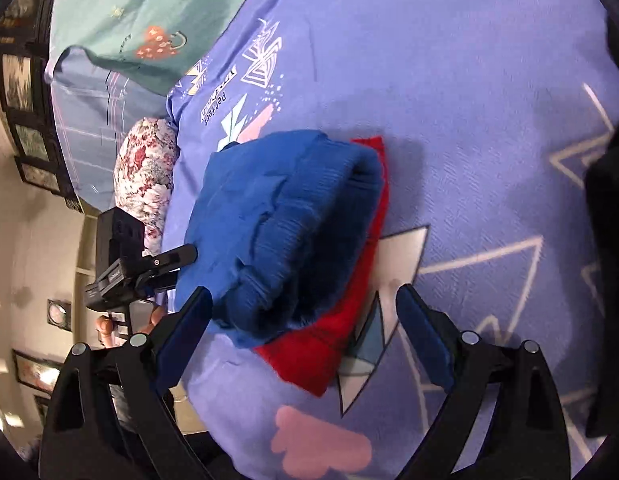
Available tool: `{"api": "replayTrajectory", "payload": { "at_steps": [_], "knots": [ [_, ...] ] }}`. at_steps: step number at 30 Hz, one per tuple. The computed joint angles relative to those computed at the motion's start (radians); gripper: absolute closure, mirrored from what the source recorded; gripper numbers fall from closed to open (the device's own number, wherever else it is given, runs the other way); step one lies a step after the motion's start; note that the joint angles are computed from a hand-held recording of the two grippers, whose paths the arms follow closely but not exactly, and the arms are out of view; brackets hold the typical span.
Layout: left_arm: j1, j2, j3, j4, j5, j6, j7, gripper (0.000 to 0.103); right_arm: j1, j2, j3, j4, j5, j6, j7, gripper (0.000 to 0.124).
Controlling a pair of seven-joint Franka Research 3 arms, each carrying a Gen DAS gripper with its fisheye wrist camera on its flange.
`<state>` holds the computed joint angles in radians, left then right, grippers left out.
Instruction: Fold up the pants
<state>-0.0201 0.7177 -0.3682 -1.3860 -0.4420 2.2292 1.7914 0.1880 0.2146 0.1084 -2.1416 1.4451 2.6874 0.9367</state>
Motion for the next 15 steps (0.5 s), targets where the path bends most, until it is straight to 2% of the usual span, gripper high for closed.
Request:
{"api": "replayTrajectory", "payload": {
  "at_steps": [2, 5, 9, 11, 12, 13, 14, 15],
  "knots": [
    [0.003, 0.018, -0.020, 0.027, -0.001, -0.049, 0.041, 0.002, 0.000, 0.012, 0.003, 0.013, 0.011, -0.005, -0.013, 0.031],
    [0.013, 0.084, -0.060, 0.115, -0.052, -0.180, 0.089, 0.002, 0.005, 0.053, 0.008, 0.060, 0.003, -0.005, -0.014, 0.031],
    [-0.057, 0.070, -0.015, 0.118, -0.005, -0.135, 0.062, 0.005, 0.028, 0.110, 0.022, 0.129, -0.099, 0.053, 0.079, 0.030],
    [-0.074, 0.053, 0.000, 0.100, 0.020, -0.098, 0.046, 0.034, 0.041, 0.126, 0.028, 0.145, -0.164, 0.095, 0.141, 0.055],
    [-0.069, 0.047, -0.003, 0.096, 0.023, -0.094, 0.057, 0.040, 0.033, 0.124, 0.038, 0.144, -0.167, 0.105, 0.128, 0.070],
    [-0.051, 0.037, -0.017, 0.084, 0.006, -0.090, 0.081, 0.053, 0.006, 0.119, 0.062, 0.144, -0.104, 0.098, 0.050, 0.078],
    [-0.028, 0.025, -0.035, 0.071, -0.020, -0.084, 0.118, 0.061, -0.007, 0.115, 0.071, 0.143, -0.067, 0.092, 0.003, 0.079],
    [-0.010, 0.014, -0.049, 0.063, -0.046, -0.081, 0.146, 0.062, -0.010, 0.106, 0.071, 0.139, -0.051, 0.091, -0.022, 0.080]
  ]
}}
